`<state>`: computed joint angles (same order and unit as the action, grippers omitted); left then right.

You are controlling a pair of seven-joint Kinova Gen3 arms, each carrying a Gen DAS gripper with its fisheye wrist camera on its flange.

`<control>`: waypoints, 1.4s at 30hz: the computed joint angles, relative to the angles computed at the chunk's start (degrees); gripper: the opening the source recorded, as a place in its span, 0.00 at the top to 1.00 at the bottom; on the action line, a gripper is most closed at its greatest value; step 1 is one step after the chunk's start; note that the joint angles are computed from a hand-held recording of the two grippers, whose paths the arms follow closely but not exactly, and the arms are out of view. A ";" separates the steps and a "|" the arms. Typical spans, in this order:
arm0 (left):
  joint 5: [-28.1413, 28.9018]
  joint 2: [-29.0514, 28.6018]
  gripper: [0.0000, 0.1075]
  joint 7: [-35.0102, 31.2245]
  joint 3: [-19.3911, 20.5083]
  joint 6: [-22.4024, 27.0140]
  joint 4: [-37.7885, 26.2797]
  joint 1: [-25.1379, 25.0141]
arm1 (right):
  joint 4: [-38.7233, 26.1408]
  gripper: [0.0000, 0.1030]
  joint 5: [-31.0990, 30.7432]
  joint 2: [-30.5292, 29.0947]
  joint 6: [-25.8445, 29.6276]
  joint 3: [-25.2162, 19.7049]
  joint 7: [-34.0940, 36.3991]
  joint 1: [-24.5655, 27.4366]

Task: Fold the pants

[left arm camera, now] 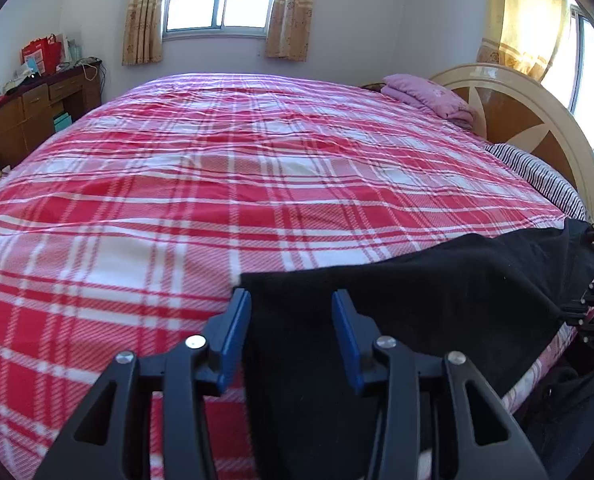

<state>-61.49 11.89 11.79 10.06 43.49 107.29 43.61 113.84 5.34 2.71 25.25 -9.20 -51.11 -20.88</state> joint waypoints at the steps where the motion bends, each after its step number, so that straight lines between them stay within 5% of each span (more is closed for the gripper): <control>1: 0.23 -0.48 0.50 -0.24 0.26 1.16 0.26 0.47 | 0.24 0.96 0.43 0.13 -0.47 -0.77 -0.99 0.68; 6: 3.86 -4.00 0.49 -2.06 3.43 5.49 2.56 1.74 | 0.58 0.96 -3.52 0.22 -1.85 0.08 2.08 0.94; 12: 6.49 -3.97 0.50 -3.93 5.12 1.27 2.63 -0.03 | 1.80 0.96 -1.38 -0.36 -3.39 -0.36 0.42 0.83; 17: 11.83 -0.87 0.64 -9.61 3.67 0.84 -0.06 0.22 | 0.87 0.96 -5.20 -0.24 -3.38 0.16 3.78 1.67; 33: 10.59 -0.09 0.78 -4.88 1.20 -0.54 0.59 1.74 | 1.12 0.96 -3.71 0.46 -4.12 0.12 2.05 1.14; 34: 10.91 -0.06 0.89 -5.15 1.05 -0.59 0.53 1.68 | 1.06 0.96 -4.18 0.45 -4.08 0.08 2.39 1.28; 42: 9.32 -5.62 0.91 -3.95 2.05 0.58 1.73 0.72 | 0.06 0.96 -15.77 -0.64 -3.47 -0.31 11.89 4.04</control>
